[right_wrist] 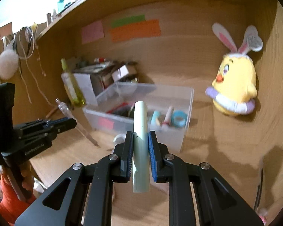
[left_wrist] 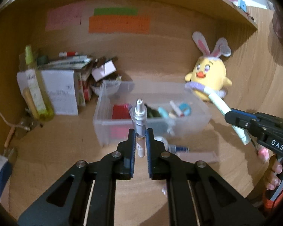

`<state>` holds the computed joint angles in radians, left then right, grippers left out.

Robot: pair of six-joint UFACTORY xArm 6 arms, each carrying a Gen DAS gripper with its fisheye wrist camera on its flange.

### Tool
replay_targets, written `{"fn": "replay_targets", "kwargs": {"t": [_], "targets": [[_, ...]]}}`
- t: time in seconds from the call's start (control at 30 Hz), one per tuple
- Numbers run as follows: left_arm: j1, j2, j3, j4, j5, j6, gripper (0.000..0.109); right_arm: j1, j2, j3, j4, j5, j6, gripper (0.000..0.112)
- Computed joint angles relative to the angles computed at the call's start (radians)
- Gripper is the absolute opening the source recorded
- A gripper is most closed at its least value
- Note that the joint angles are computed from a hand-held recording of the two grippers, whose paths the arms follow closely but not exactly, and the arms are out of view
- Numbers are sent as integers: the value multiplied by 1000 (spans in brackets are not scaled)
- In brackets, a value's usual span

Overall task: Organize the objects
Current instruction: 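Carry the pen and green tube into the clear bin and open both tools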

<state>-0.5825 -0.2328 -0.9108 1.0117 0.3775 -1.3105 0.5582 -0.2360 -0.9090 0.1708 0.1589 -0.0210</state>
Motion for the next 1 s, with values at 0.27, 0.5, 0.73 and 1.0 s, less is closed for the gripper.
{"fn": "replay_targets", "kwargs": {"t": [0.27, 0.5, 0.73, 1.0], "targets": [[31, 31, -85, 15, -28, 20, 10, -23, 120, -154, -75, 4, 52, 14], [53, 84, -173, -17, -29, 67, 10, -32, 206, -270, -104, 35, 56, 14], [72, 174, -265, -67, -21, 110, 10, -38, 313, -399, -214, 90, 132, 14], [108, 300, -316, -439, -89, 402, 10, -48, 461, -550, -172, 212, 63, 14]]}}
